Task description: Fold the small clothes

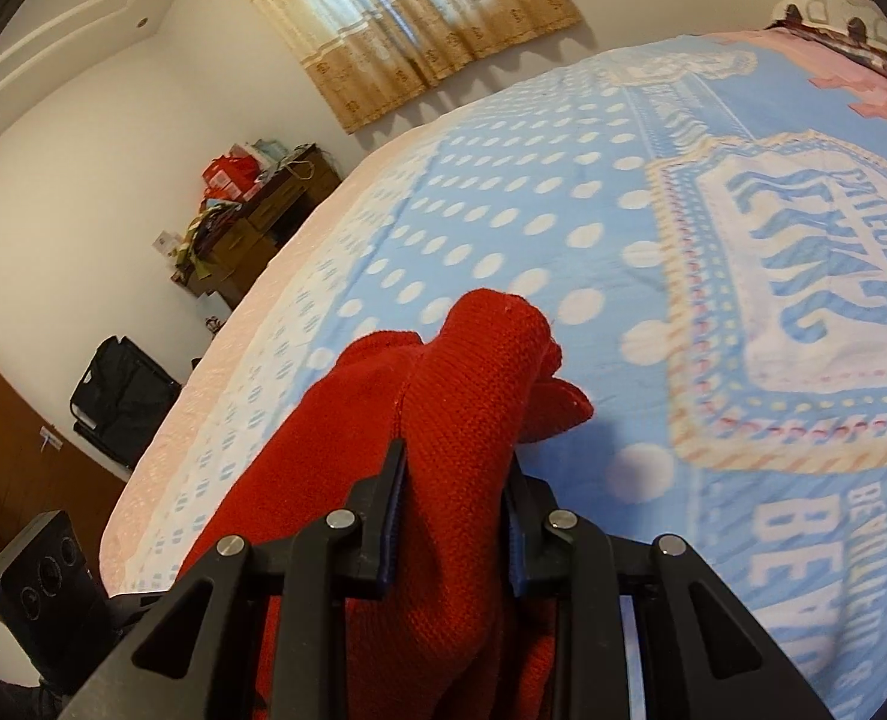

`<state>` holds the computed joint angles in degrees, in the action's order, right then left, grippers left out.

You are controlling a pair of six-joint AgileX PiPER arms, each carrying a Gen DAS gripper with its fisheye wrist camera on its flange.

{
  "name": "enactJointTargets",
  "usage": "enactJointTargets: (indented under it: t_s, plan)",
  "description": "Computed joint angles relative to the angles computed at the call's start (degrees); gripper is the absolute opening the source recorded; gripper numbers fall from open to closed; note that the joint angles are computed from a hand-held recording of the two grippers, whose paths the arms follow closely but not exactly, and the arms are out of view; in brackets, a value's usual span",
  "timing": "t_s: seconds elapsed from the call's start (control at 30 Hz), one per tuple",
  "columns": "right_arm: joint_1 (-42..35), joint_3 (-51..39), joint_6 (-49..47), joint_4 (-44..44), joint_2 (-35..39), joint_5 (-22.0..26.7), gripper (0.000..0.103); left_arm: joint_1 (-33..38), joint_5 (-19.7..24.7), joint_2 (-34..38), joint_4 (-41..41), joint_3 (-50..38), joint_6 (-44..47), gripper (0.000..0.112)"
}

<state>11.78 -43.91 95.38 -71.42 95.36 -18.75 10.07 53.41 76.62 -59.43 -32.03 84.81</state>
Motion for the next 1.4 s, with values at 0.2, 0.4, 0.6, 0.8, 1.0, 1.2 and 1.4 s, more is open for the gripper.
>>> enactJointTargets:
  t_s: [0.2, 0.4, 0.6, 0.8, 1.0, 1.2, 1.4]
  plan:
    - [5.83, -1.99, 1.13, 1.37, 0.09, 2.79, 0.027, 6.38, 4.27, -2.51, 1.42, -0.17, 1.36, 0.043]
    - [10.12, -3.76, -1.42, 6.35, 1.35, 3.85, 0.027, 12.01, 6.75, -3.18, 2.07, 0.24, 3.28, 0.043]
    - [13.89, -6.70, -1.36, 8.16, 3.07, 4.87, 0.027, 15.94, 8.15, -4.31, 2.16, 0.54, 4.02, 0.043]
    - [16.79, -10.18, 1.51, 6.18, 4.94, 6.30, 0.027, 20.39, 9.71, -4.64, 2.37, 0.64, 5.87, 0.043]
    - [19.46, -13.53, 5.79, 2.47, 6.73, 7.57, 0.027, 24.02, 11.20, -4.81, 2.08, 1.07, 7.31, 0.042]
    - [21.58, -17.60, 11.97, -3.27, 9.55, 8.37, 0.027, 29.19, 13.15, -3.95, 2.57, 1.26, 9.93, 0.042]
    - [23.80, -23.19, 22.64, -13.54, 13.21, 8.48, 0.027, 34.19, 14.83, -3.54, 2.83, 1.38, 12.27, 0.042]
